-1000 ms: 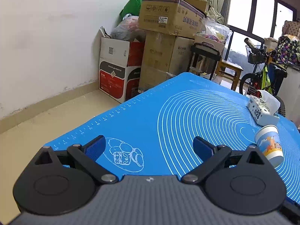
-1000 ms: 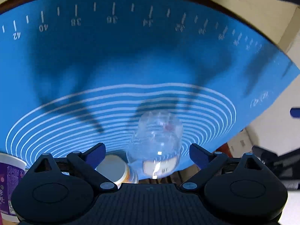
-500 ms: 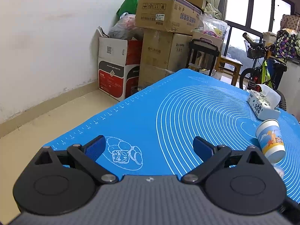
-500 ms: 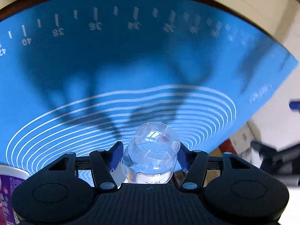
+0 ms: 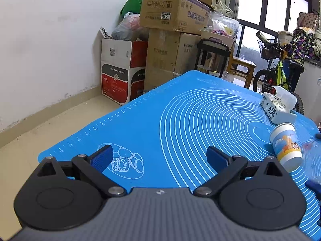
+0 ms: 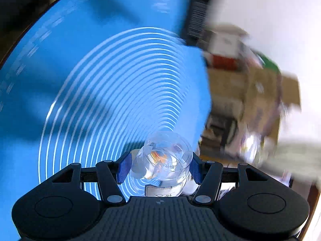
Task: Flip cup upside down
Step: 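Turn the clear cup rim-down with the right gripper and lower it, then set the clear cup rim-down on the mat and open the right gripper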
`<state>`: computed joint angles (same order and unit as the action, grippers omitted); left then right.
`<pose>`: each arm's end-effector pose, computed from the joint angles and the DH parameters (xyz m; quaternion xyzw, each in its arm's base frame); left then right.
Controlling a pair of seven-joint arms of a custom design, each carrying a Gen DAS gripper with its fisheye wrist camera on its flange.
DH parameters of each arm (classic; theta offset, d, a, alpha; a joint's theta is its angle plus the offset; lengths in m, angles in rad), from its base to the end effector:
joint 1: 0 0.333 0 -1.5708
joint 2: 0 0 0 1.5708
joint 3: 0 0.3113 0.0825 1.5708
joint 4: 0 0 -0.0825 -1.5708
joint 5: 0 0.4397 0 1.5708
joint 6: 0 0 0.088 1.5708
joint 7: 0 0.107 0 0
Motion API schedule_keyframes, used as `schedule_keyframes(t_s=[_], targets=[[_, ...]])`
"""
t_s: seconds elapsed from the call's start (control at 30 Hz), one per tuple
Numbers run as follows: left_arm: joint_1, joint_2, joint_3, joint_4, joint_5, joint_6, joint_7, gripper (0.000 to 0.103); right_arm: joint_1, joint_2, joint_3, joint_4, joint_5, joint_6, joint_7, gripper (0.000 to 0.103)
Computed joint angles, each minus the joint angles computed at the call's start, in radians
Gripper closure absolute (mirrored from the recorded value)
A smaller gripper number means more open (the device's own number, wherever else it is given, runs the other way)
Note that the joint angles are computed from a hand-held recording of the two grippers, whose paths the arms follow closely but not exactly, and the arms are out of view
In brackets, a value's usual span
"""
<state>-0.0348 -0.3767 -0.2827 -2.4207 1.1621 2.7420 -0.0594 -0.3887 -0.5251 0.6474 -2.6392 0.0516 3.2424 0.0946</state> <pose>0.4807 -0.2006 0.4678 -0.7119 0.5071 -0.3283 0.3581 0.4679 0.1296 0.4715 0.8564 0.0936 0.5052 0.0512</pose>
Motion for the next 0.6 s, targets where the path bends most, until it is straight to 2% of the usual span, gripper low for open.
schedule_keyframes(t_s=[0.07,0.13,0.17,0.27,0.37,0.43,0.53,0.57,0.6], targets=[[-0.003,0.005,-0.001,0.003,-0.004,-0.002,0.006,0.004,-0.014,0.005,0.022,0.013,0.075,0.02,0.098,0.038],[-0.007,0.01,-0.003,0.006,-0.007,-0.002,0.013,0.004,-0.001,0.018,0.012,0.024,0.157,0.026,0.198,0.038],[-0.008,0.011,-0.004,0.007,-0.005,-0.001,0.012,0.004,0.029,0.016,-0.02,0.035,0.198,0.001,0.248,0.038],[-0.009,0.015,-0.012,0.013,0.014,-0.001,0.005,0.004,0.128,0.034,-0.116,0.014,0.285,0.028,0.384,0.038],[-0.012,0.018,-0.017,0.016,0.036,0.002,-0.006,0.004,0.159,0.073,-0.158,0.016,0.373,0.058,0.495,0.038],[-0.015,0.021,-0.02,0.019,0.054,0.009,-0.017,0.004,0.212,0.081,-0.233,0.017,0.418,0.042,0.599,0.038],[-0.022,0.032,-0.011,0.025,0.059,0.034,-0.007,0.004,0.405,0.072,-0.457,0.006,0.548,0.004,0.655,0.038],[-0.024,0.037,-0.009,0.027,0.057,0.042,0.001,0.004,0.424,0.075,-0.487,0.003,0.546,0.01,0.702,0.038],[-0.026,0.042,-0.009,0.031,0.058,0.046,0.006,0.004,0.42,0.076,-0.491,0.0,0.562,0.009,0.734,0.038]])
